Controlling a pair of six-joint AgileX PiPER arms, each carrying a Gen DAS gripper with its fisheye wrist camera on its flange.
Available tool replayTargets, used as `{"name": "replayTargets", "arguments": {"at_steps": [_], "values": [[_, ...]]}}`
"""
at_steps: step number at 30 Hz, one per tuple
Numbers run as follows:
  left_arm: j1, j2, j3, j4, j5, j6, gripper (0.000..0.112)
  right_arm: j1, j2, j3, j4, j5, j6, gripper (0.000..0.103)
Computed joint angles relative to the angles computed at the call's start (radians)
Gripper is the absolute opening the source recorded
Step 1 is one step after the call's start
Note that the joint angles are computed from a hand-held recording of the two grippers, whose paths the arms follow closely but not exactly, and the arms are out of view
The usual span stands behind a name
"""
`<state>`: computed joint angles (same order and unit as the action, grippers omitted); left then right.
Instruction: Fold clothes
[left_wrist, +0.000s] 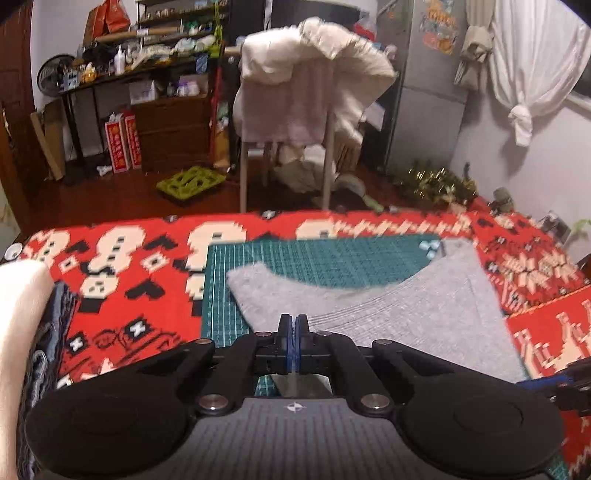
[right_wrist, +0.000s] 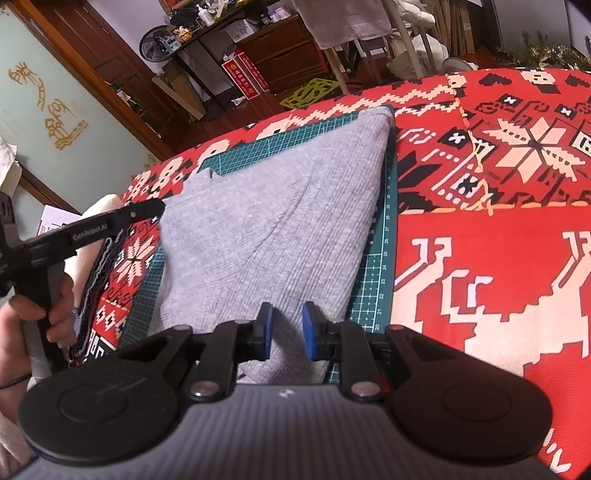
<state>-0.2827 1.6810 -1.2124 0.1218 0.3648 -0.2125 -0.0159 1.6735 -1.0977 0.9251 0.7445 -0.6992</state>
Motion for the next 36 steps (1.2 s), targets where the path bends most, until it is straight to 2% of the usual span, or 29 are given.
{"name": "replayTargets", "arguments": {"at_steps": [4,10,15,17,18,20,23,26,27,29,31,36], "values": [[-0.003,0.038,-0.018,0.055,0.024,-0.071,0.002,0.004,0.004,-0.001,-0.007,-0.005,0.005,0.02],[0.01,0.03,-0.001,0.001,0.008,-0.037,0.003,0.007,0.005,-0.005,-0.018,-0.007,0.013,0.018],[0.022,0.0,0.002,-0.055,0.031,-0.016,0.016,0.002,-0.007,-0.004,-0.013,-0.005,0.009,0.02],[0.033,-0.029,0.015,-0.067,0.051,-0.019,0.028,-0.01,-0.02,0.004,0.009,-0.002,-0.003,0.025],[0.041,-0.045,0.024,-0.082,0.064,-0.012,0.029,-0.014,-0.025,0.006,0.009,-0.003,0.004,0.026],[0.074,-0.084,0.046,-0.202,0.108,0.065,0.029,-0.02,-0.038,0.01,-0.002,-0.007,0.026,0.026],[0.142,-0.134,0.08,-0.431,0.222,0.195,0.029,-0.032,-0.071,0.032,-0.018,-0.01,0.052,0.026],[0.196,-0.184,0.147,-0.575,0.322,0.269,0.025,-0.043,-0.103,0.058,-0.045,0.0,0.114,0.029],[0.201,-0.201,0.173,-0.599,0.332,0.28,0.025,-0.047,-0.111,0.066,-0.054,0.008,0.136,0.029],[0.2,-0.232,0.219,-0.649,0.327,0.304,0.025,-0.044,-0.133,0.09,-0.073,0.013,0.182,0.029],[0.195,-0.256,0.256,-0.687,0.32,0.319,0.025,-0.036,-0.175,0.133,-0.085,-0.016,0.216,0.029],[0.121,-0.241,0.249,-0.58,0.267,0.199,0.026,-0.048,-0.226,0.215,-0.051,-0.067,0.269,0.029]]}}
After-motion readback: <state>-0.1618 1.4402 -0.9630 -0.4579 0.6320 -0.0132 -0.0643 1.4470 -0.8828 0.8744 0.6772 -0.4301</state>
